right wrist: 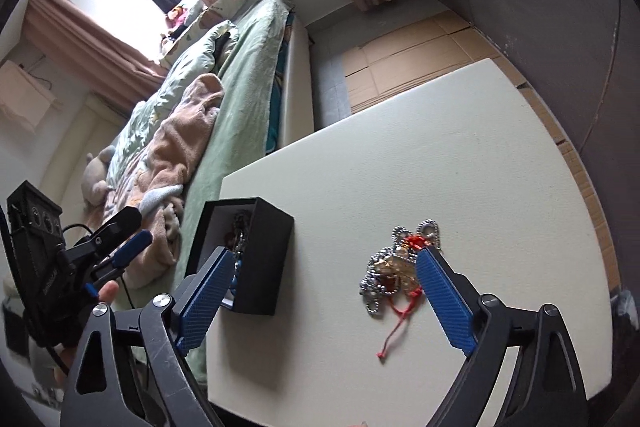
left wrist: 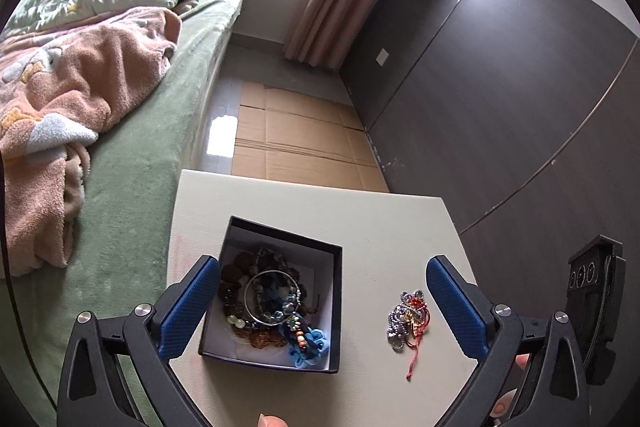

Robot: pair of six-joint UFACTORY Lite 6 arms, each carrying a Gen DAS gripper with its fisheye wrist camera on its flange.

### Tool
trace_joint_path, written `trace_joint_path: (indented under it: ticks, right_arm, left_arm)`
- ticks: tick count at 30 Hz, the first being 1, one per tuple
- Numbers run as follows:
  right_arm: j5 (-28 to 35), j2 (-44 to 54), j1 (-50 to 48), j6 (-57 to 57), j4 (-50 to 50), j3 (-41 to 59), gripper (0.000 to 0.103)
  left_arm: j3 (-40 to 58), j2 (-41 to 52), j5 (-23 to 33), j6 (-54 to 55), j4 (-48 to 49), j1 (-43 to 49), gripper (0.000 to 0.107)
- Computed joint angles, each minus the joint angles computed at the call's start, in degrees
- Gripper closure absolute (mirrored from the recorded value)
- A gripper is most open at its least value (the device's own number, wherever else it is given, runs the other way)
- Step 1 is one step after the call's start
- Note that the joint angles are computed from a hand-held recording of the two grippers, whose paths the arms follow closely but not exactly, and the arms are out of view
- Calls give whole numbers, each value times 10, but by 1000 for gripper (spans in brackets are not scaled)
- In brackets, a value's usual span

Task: Organize jewelry
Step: 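Drop the hoop into the black box and open both grippers, then close the left gripper on the silver chains and red-string charm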

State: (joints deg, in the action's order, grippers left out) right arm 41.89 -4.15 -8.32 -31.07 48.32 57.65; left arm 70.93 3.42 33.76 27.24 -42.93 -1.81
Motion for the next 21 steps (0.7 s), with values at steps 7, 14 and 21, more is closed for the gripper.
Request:
trace_joint_path:
  ticks: [7,14,21]
  right_arm:
    - [24,-5,-55,40,-67,-13,10]
    - [31,-13,-105,48,-94,-13,10]
    - [50,12,-160,22,-73,10,10]
  left_arm:
    - [-7,-2,-36,-58,72,-79,5]
    - [-4,13,-59,-88,111,-143,5]
    - [15,63,-61,-121,166,-210,33]
